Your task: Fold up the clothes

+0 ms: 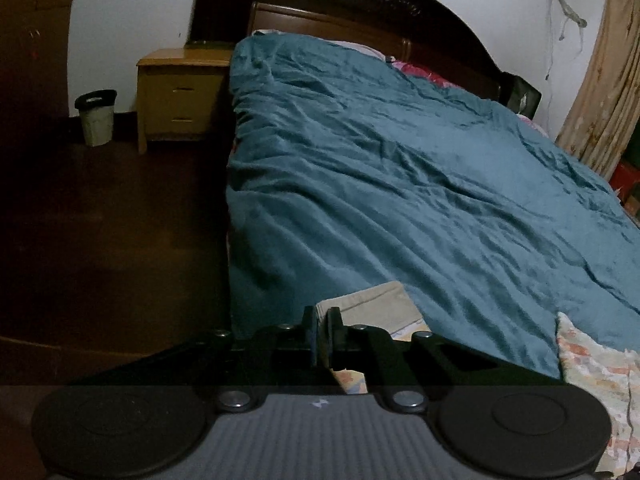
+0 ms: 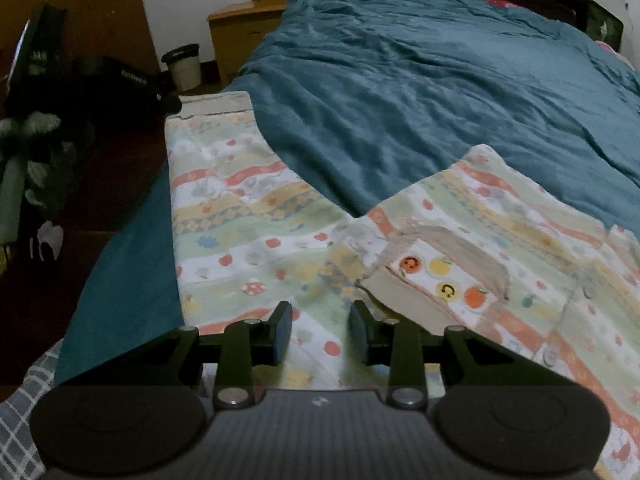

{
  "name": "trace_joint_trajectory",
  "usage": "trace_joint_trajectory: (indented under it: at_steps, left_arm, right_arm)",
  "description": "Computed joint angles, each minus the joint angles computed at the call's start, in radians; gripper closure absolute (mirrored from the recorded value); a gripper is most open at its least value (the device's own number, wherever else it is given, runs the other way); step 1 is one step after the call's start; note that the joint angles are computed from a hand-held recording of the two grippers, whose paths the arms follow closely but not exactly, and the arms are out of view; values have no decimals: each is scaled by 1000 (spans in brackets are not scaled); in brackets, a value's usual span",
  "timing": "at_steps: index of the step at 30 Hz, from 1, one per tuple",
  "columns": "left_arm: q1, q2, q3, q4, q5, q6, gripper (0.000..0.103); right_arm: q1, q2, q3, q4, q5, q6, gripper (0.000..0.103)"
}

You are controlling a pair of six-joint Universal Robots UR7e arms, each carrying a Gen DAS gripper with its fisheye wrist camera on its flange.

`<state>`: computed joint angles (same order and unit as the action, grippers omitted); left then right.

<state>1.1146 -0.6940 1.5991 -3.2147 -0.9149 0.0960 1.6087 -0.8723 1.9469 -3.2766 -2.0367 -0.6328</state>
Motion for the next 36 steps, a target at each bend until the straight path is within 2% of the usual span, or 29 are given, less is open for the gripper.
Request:
trace_joint_trajectory:
  at_steps: [5, 11, 21, 29, 32, 36]
  left_arm:
    - [-21, -37, 48, -55, -65, 17, 98]
    - [-91, -90, 140, -115, -165, 51, 98]
    - [-214, -87, 237, -99, -361, 109, 98]
    - [-264, -32, 268, -5, -465, 141, 98]
    - [-269, -17, 263, 96, -501, 159, 98]
    - [-276, -4, 253, 235, -500, 234, 94]
  right_arm:
    - [0, -46, 26, -4, 5, 27, 71]
    - [-10, -128, 85, -27, -9, 39, 71]
    - [-51, -267, 207, -126, -46, 67, 71]
    - [-103, -342, 279, -179, -61, 114, 71]
    - [-124, -357, 297, -181, -64, 143, 71]
    - [-152, -383, 317, -169, -50, 195, 71]
